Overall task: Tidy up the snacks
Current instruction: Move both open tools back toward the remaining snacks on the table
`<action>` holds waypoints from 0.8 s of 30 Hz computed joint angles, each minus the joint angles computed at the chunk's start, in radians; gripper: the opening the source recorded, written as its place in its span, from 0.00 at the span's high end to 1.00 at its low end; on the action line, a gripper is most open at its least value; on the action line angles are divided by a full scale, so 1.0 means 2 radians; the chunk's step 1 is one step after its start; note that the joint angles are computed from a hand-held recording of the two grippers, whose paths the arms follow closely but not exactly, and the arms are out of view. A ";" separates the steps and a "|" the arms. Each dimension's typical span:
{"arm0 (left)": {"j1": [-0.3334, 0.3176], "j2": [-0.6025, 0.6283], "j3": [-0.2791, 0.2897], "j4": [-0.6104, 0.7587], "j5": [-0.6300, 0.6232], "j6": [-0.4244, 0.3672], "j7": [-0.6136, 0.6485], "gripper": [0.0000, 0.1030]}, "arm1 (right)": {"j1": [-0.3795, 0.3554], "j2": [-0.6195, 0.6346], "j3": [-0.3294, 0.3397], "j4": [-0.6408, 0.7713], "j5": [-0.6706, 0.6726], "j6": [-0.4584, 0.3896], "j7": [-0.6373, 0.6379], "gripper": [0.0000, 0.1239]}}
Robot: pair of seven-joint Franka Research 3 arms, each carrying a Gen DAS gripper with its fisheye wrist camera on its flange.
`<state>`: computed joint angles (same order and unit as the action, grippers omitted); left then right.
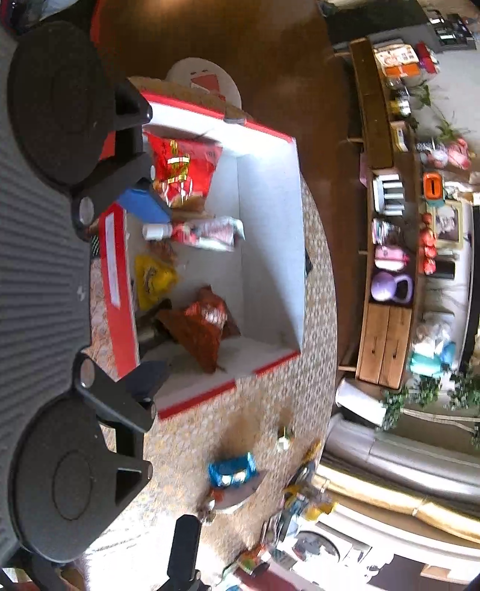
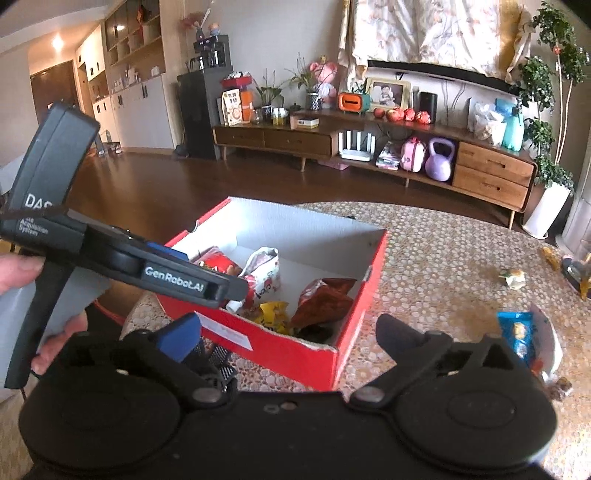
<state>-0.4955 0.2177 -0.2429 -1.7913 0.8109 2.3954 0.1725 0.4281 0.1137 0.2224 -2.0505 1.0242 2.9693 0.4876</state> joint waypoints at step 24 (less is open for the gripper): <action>-0.121 0.232 0.051 0.334 0.026 -0.051 0.041 0.00 | -0.049 -0.039 -0.061 -0.049 0.183 0.060 -0.162 0.17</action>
<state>-0.7383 0.6813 -0.1414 -1.1237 0.8636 2.2926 0.2536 0.3304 0.0355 0.0997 -2.1476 1.3908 3.0902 0.1626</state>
